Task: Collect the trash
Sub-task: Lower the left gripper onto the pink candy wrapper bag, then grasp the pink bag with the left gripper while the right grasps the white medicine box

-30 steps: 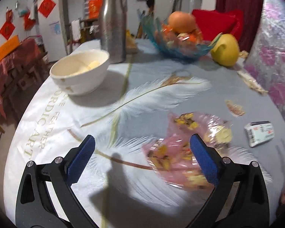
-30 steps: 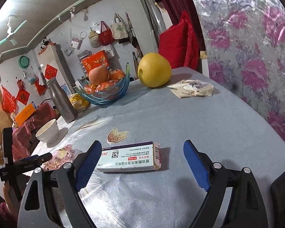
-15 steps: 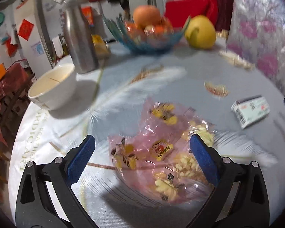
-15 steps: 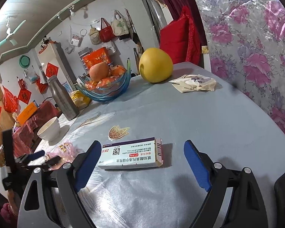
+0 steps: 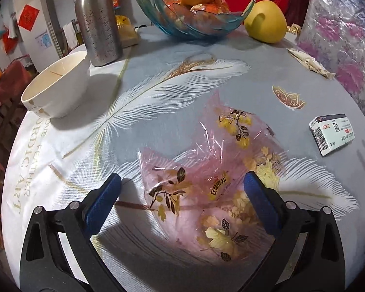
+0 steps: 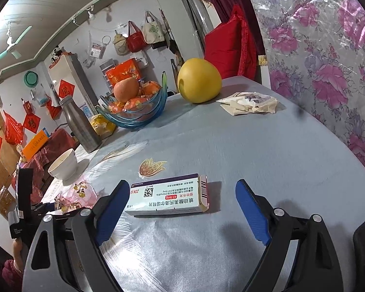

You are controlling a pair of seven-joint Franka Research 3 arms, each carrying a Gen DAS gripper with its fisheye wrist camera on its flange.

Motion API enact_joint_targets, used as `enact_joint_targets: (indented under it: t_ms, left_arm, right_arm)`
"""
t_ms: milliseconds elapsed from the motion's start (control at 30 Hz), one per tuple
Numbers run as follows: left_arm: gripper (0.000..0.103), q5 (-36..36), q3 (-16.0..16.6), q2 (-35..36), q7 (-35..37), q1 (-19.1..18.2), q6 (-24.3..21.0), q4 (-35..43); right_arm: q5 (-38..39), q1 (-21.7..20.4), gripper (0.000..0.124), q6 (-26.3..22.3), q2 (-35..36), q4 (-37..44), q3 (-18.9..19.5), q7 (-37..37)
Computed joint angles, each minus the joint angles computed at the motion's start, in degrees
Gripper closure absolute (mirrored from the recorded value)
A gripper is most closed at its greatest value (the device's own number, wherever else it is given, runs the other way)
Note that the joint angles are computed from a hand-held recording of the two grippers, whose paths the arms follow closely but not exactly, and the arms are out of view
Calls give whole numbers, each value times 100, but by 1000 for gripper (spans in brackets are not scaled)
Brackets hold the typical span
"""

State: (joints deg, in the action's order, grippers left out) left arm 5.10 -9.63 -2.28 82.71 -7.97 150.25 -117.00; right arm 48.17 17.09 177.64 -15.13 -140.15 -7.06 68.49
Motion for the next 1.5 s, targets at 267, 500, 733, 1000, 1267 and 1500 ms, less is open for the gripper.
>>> enact_joint_targets:
  t_ms: [267,500,733,1000,1267,1500]
  left_arm:
    - [6,-7,-1,13,5,6,-30,34]
    - [6,-3,-2,12,2,8,-32,35]
    - [6,-6,-2,13,5,9,-32,35]
    - [6,-11,0,20,14,11,-37,46]
    - [6,-3,-1,5,5,10,-34,24]
    - [6,32,-1,24,-23,14,-50,53]
  right_arm:
    - [-15,-204,37,-762,290,355,-16,59]
    - [324,-514,37,-1685,677,879,214,-355]
    - [1660,-571,38,-3038,137,697,358,-2192]
    - [-1272,-664,38,-1571,750,1052,934,-440]
    - [-1341,-564,38,-1837,1227,1498,780,-296]
    - [-1354,-647,38,-2276,1349,1649,778,-135]
